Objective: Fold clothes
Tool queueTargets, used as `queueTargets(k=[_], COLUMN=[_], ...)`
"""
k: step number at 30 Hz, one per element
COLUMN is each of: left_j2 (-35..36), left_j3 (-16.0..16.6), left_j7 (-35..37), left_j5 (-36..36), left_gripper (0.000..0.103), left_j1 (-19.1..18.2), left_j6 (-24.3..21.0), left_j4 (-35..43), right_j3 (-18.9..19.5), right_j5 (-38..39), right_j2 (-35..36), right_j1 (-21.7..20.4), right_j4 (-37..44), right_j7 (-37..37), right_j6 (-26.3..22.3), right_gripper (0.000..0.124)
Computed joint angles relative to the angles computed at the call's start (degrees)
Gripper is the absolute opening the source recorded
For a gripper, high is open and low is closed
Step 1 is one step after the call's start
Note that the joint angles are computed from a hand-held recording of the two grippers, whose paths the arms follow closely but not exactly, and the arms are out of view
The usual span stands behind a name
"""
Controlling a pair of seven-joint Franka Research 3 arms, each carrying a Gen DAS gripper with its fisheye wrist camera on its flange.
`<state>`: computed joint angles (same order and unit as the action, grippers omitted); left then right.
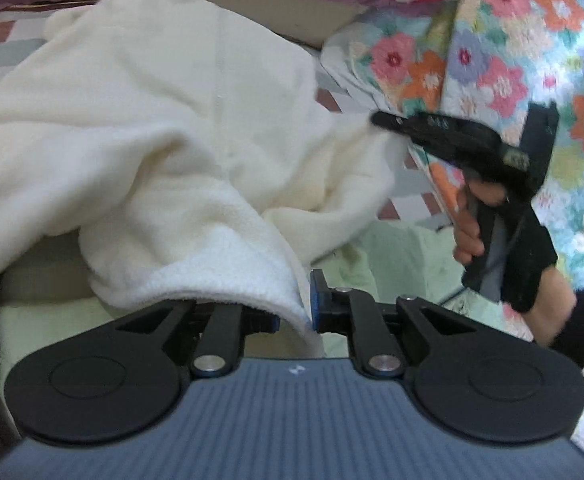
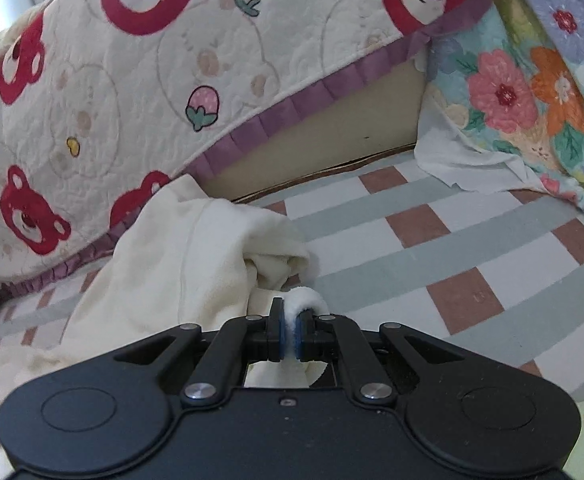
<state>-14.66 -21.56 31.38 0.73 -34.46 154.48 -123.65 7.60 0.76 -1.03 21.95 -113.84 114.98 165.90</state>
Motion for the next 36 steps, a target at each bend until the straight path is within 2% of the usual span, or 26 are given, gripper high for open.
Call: queueTargets(k=[2, 4, 7, 9, 12, 15, 17, 19, 21, 23, 26, 27, 29, 31, 36], left_j2=[1.37, 1.67, -0.23, -1.86, -4.61, -7.29, -6.87, -5.27, -0.98, 4.21, 11.95, 14.5, 19.79, 24.77, 35.61], left_j3=[-0.64, -0.25, 0.29, 0.81, 1.89, 1.42, 1.64, 1.61, 0.51, 0.78, 2.07, 2.25, 2.49, 2.73, 5.14], left_j7=[-0.11, 0.62, 2.32, 3.43, 5.93, 6.69, 7.02, 6.96, 5.06, 5.47, 7.6, 8.13, 10.1, 11.08, 11.58], left_j5=[0.75, -1.28, -3.35, -4.95, -7.5, -5.28, -4.01, -2.22, 1.97, 3.77, 3.18, 3.5, 3.75, 6.69, 16.17], left_gripper=[0.011, 0.013, 0.022, 0.022, 0.022, 0.028, 0.029, 0.035, 0.04, 0.041, 0.041, 0.041, 0.042, 0.046, 0.047], left_j1=[-0.04, -0.84, -1.6, -2.01, -2.73, -1.6, -0.53, 1.08, 4.1, 5.36, 6.44, 6.84, 7.42, 7.09, 3.56], left_j6=[-2.62, -3.19, -6.12, -7.66, -7.25, -6.15, -5.67, -5.83, -7.38, -7.77, -6.73, -6.56, -7.45, -10.05, -17.66], left_j4=[2.45, 3.37, 3.35, 3.12, 2.5, 2.56, 3.41, 5.0, 8.58, 12.43, 18.11, 20.39, 25.84, 31.72, 45.1], right_j3=[-0.25, -0.45, -0.7, -0.85, -0.95, -0.92, -0.84, -0.76, -1.01, -1.27, -1.37, -1.07, -0.29, 0.45, 1.16], right_j5=[3.92, 6.43, 9.5, 10.61, 11.21, 11.07, 11.76, 13.89, 24.61, 36.45, 58.17, 62.45, 67.37, 70.04, 73.16], right_j2=[-0.01, -0.21, -0.54, -0.6, -0.4, -0.01, -0.43, -1.19, -1.42, -1.53, -0.49, -0.01, 0.82, 1.62, 3.2], right_j1=[0.04, -0.06, -0.27, -0.54, -0.97, -1.15, -1.03, -0.7, 0.71, 2.08, 3.72, 3.77, 3.71, 3.64, 2.78], right_j4=[-0.38, -0.87, -1.32, -1.47, -1.52, -0.97, -0.96, -1.25, -1.24, -0.72, 2.19, 3.14, 4.68, 5.75, 7.38], right_j7=[-2.49, -4.53, -8.01, -9.06, -8.79, -7.48, -8.29, -10.63, -18.9, -28.03, -45.93, -50.44, -58.32, -63.22, -68.35], right_j6=[0.63, 1.04, 0.6, 0.28, 0.02, -0.3, -0.33, -0.1, 0.51, 0.35, -3.07, -4.79, -8.01, -10.41, -18.04], right_gripper=[0.007, 0.007, 0.007, 0.007, 0.007, 0.007, 0.007, 0.007, 0.007, 0.007, 0.008, 0.008, 0.008, 0.008, 0.008])
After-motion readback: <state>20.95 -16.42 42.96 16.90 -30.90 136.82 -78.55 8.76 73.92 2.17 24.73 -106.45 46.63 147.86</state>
